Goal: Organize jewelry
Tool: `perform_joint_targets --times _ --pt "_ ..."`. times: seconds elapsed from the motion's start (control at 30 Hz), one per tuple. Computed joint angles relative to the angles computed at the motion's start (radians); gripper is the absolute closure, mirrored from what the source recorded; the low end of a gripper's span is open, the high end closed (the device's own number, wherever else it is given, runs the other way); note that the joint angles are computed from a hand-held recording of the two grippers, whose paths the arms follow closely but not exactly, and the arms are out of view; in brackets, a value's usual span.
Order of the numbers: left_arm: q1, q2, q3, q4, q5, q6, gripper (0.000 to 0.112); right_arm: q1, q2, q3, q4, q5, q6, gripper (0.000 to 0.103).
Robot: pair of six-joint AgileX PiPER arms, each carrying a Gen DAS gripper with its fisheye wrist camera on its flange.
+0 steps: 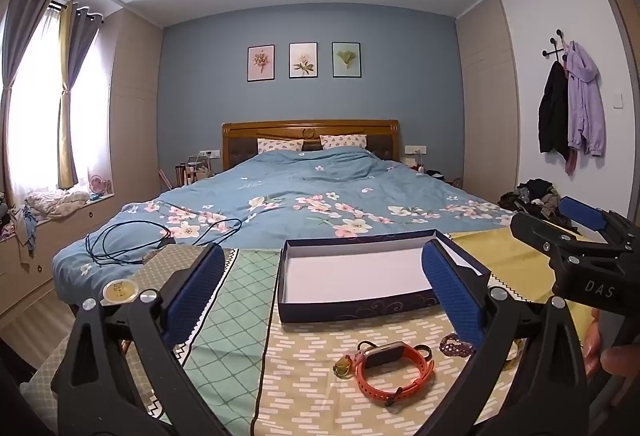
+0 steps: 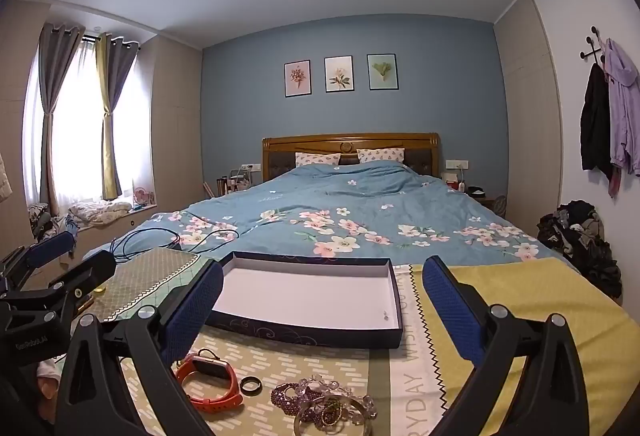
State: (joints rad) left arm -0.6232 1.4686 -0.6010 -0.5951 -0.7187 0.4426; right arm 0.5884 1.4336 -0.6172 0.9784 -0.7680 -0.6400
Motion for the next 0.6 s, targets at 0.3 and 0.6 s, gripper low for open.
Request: perform_joint_targets --times 0.3,0.6 --pt "-0.005 0.001 -0.015 -0.019 0.017 0.022 0.015 -0.003 0.004 0.011 -0.027 -0.013 0.025 0.007" --pt "-0.004 -0.001 -0.008 -0.011 0.011 0.014 0.015 -0.016 0.004 0.005 -0.043 0.000 0.034 0.007"
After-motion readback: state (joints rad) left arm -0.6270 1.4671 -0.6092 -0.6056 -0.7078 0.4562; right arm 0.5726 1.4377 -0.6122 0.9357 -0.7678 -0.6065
